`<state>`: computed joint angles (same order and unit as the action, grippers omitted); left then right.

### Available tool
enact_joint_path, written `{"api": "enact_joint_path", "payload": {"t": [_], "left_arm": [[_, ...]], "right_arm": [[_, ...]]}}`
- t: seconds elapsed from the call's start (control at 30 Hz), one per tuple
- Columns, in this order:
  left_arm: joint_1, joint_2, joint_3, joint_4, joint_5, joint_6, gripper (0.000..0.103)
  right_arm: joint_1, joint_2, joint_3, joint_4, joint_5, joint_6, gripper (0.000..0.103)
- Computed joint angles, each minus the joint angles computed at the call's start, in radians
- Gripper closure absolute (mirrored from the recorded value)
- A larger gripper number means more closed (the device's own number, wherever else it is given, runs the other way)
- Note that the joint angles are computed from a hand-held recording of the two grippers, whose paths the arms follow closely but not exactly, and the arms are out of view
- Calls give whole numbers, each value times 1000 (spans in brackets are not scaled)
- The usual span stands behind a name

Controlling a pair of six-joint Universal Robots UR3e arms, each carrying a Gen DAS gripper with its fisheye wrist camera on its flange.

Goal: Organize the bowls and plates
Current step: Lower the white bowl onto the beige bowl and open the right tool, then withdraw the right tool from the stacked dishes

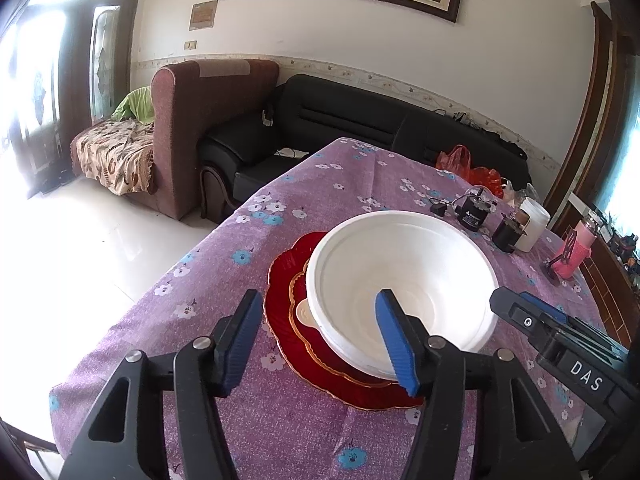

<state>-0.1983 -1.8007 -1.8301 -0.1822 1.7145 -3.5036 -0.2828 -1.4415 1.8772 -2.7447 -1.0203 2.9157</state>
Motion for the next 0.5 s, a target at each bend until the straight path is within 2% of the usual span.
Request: {"api": "enact_joint_path", "payload": {"t": [0.3, 0.5], "left_arm": [[-80, -5, 34, -34, 84, -22, 31], [-151, -20, 64, -48, 154, -29, 28]], "right_arm": [[-96, -89, 102, 31, 73, -58, 51], [-171, -135, 154, 64, 118, -102, 51]]}}
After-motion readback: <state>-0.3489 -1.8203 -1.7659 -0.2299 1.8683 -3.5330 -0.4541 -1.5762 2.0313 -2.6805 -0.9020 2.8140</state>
